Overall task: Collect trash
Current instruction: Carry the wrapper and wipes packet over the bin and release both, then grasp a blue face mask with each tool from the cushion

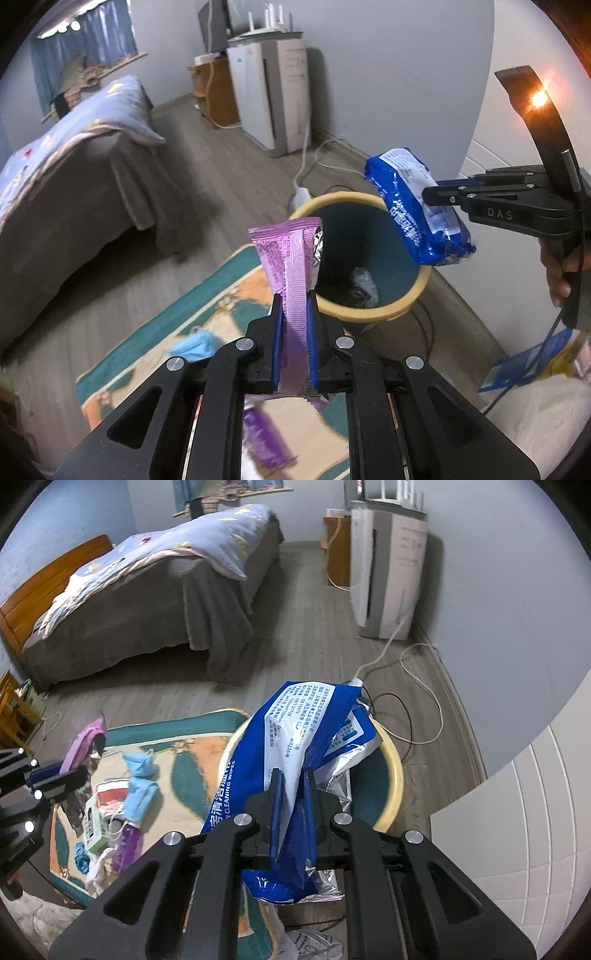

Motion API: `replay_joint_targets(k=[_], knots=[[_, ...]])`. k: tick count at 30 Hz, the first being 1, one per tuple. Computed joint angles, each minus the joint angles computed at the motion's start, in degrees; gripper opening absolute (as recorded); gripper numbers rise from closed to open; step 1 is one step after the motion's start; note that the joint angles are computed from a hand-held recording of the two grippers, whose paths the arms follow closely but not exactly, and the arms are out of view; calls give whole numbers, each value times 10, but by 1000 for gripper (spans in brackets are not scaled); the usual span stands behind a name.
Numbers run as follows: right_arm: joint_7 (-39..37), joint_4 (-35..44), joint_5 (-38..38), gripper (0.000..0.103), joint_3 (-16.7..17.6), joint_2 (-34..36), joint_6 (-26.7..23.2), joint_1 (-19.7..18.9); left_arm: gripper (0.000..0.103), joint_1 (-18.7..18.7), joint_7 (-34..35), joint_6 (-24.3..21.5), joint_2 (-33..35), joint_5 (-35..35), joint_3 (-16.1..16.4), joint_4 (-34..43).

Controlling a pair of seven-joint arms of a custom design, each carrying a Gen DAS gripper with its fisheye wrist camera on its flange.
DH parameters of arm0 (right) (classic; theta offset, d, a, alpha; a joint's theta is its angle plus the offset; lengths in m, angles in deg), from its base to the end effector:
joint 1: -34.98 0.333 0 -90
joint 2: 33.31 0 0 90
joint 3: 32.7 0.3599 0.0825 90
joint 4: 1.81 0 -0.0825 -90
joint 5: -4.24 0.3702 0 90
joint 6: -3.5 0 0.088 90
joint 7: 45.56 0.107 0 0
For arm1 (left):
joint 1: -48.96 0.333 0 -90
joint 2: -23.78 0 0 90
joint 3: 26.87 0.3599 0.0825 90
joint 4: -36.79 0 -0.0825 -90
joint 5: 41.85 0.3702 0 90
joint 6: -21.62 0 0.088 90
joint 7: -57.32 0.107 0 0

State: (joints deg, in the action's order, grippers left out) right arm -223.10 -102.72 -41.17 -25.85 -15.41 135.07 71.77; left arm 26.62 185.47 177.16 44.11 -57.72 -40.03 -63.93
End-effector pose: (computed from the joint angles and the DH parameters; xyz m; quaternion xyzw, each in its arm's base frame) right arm 0.4982 0.4418 0.4655 -0.5282 0.7875 -0.2335 0.2153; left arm 0.5824 -0.3766 0.4867 -0.2532 0.9127 -0.2955 0.1247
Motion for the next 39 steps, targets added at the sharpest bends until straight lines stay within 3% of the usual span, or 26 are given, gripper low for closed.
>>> replay_joint_targets(k=[9,16,19,21,24,27,28,31,39], knots=[[21,-24,29,12,-7,8,29,-25,13,-35,-23,-60,88,28,4,99],[43,-32,35,19,-16,16,43,-35,17,-56,-16,-63,142,44,4,163],[44,-37,45,27,-15,16,43,-40,37,-52,-6,-73,156,32,-3,186],[46,-40,43,39,-16,15,39,-40,58,-48,-3,-61,156,21,-6,184],[50,-40,42,48,-16,14,29,-39,73,-38,9,-49,151,1,-13,175],[57,-46,41,67,-15,9,25,-39,88,-35,7,-32,142,-9,-9,160],[60,-46,38,77,-15,7,23,-38,91,-29,8,-20,135,-17,-11,148],[67,-46,26,95,-14,4,19,-35,95,-11,21,20,107,-42,-18,105],[55,-11,17,97,-6,8,-9,-20,96,24,7,54,37,-70,-2,25]])
